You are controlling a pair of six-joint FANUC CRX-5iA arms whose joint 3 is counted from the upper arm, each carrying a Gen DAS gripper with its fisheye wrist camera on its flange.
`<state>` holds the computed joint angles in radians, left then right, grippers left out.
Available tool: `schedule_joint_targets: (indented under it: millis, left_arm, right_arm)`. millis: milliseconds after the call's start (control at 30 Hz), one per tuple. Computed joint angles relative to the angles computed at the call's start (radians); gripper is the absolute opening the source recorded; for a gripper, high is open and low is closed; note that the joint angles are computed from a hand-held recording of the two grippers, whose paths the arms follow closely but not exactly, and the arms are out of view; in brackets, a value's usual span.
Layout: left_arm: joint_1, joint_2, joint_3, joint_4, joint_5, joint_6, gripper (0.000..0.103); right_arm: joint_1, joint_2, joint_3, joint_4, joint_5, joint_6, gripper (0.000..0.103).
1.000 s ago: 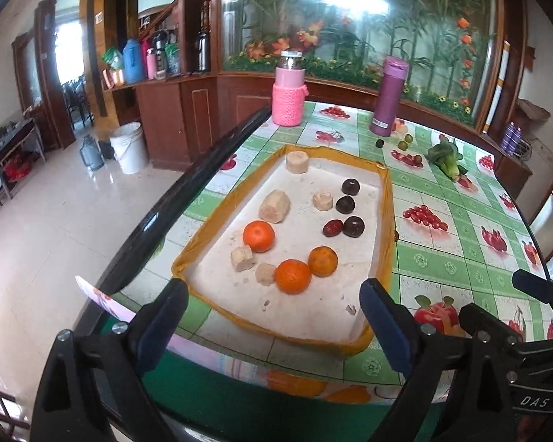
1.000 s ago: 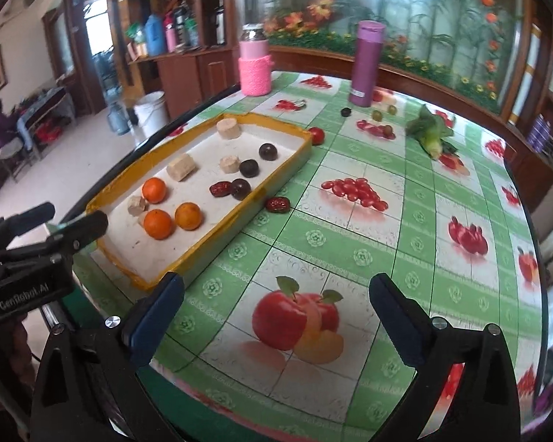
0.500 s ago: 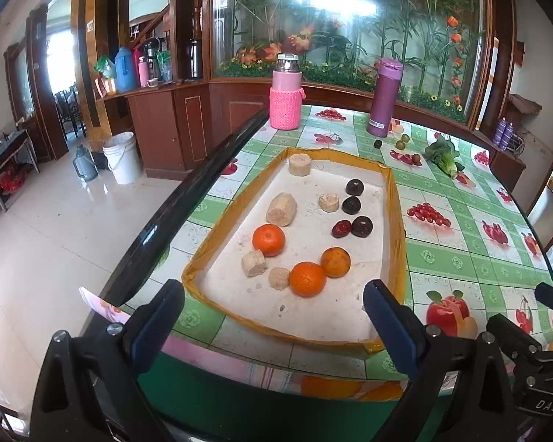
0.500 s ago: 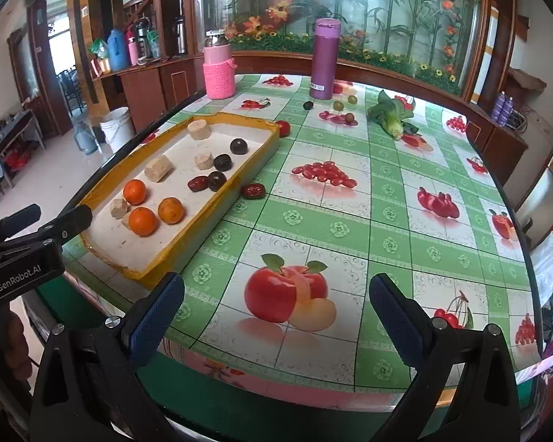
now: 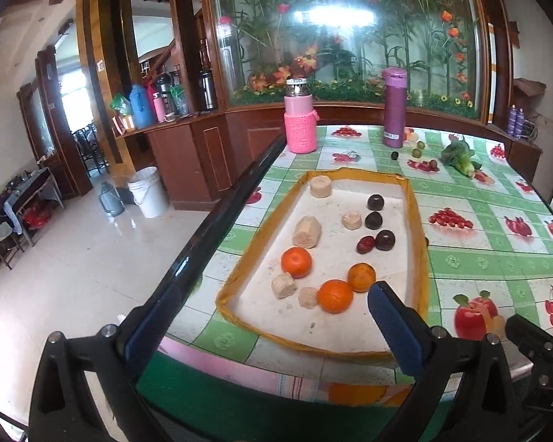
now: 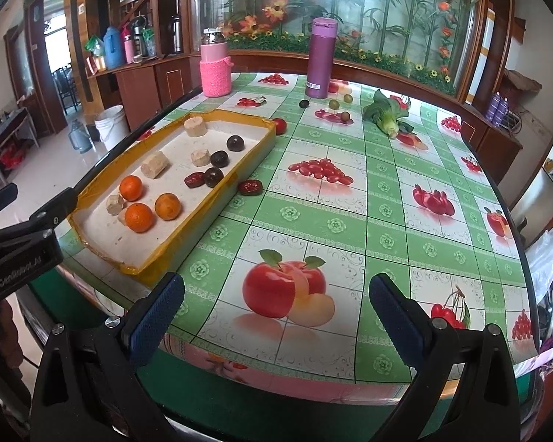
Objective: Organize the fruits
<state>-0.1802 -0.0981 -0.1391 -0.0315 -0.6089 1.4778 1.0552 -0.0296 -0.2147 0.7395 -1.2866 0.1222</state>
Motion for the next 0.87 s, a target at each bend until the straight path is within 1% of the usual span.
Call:
schedule_joint_targets:
  millis: [100, 267, 333, 433, 533, 667, 800, 867]
  left_arm:
    - [0.005, -0.011, -0.018, 0.017, 0.024, -0.014, 0.103]
    - [0.025, -0.005, -0.028, 0.102, 0.002, -0.082, 0.103]
    - [0.026, -0.008, -0.034, 0.112, 0.004, -0.089, 0.103]
    - [0.023, -0.019, -0.054, 0.124, 0.033, -0.108, 0.103]
    - [0.028, -0.025, -0.074, 0.180, 0.056, -0.151, 0.103]
    - [0.042, -0.008, -0.069, 0.271, 0.018, -0.210, 0.103]
    - [0.034, 0.004, -0.048, 0.241, -0.004, -0.194, 0.103]
    - [0.033, 0.007, -0.044, 0.245, -0.014, -0.196, 0.103]
  right_arm:
    - [0.001, 0.007, 0.007, 0.004, -0.002, 0.004, 0.101]
    - [-0.002, 0.011, 0.013, 0.002, 0.000, 0.011, 0.101]
    - [-0.002, 0.012, 0.013, 0.003, -0.001, 0.011, 0.101]
    - [-0.003, 0.012, 0.012, 0.005, -0.001, 0.008, 0.101]
    - [-0.003, 0.010, 0.010, 0.005, 0.001, 0.007, 0.101]
    - [-0.008, 0.007, 0.007, 0.004, 0.006, 0.003, 0.101]
    - [-0.008, 0.006, 0.006, 0.007, 0.003, 0.002, 0.101]
    - [-0.011, 0.005, 0.006, 0.005, 0.004, 0.006, 0.101]
